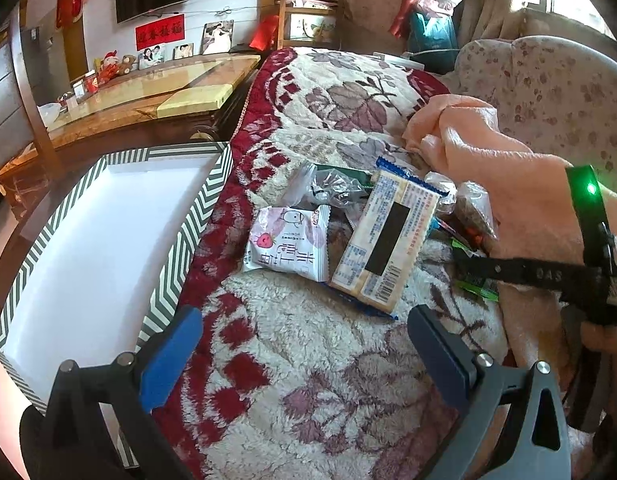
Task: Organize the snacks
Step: 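Grasp the green-and-black snack pack with the right gripper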
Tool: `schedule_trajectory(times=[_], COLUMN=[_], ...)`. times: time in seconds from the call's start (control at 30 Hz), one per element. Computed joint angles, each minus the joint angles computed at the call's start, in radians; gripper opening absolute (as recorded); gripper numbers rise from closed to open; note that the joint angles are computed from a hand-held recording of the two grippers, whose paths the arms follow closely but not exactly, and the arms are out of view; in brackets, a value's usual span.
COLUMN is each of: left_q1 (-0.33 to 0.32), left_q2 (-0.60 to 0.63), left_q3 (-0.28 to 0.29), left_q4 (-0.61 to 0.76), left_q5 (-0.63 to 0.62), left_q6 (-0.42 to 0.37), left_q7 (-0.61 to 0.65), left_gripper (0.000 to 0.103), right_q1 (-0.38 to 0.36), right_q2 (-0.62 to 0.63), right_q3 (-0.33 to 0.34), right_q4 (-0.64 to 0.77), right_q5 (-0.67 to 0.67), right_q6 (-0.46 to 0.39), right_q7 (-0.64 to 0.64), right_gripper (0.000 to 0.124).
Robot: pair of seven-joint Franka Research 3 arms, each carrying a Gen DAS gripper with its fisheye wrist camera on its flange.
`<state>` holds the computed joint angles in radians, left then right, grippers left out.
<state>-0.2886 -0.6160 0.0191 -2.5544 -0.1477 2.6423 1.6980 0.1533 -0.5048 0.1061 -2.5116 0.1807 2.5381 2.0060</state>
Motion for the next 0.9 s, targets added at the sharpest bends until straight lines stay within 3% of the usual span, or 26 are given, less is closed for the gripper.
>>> schedule_trajectory(times=[0.23, 0.33, 0.73, 0.9], left_q1=[0.002, 0.001, -0.021, 0.007], left_q2=[0.008, 0.019, 0.079, 0.142], left_q3=[-0.003, -0.002, 0.022, 0.007], left_q4=[0.003, 0.007, 0.066, 0.120], left_q5=[-0.001, -0.005, -0.056, -0.080], left_q6=[-0.001, -0.005, -0.007, -0.021], left_q7=[-0.005, -0.005, 0.060, 0.058], left_gripper=[0.103, 0.103, 0.103, 0.103], right_q1=[0.016, 0.012, 0.011, 0.015], right_q2=[0.069, 0.076, 0.039, 0.048], right_q3=[-0.017, -0.013, -0.008, -0.009], right_q4=[0.037, 0.040, 0.029, 0.030], right_q5=[0.013, -0.006, -0.025, -0.030], right_q6=[0.023, 0.005, -0.054, -0.057], right_q7=[-0.056, -0.071, -0.132, -0.144], right_gripper=[0.073, 0.055, 0.045, 0.045])
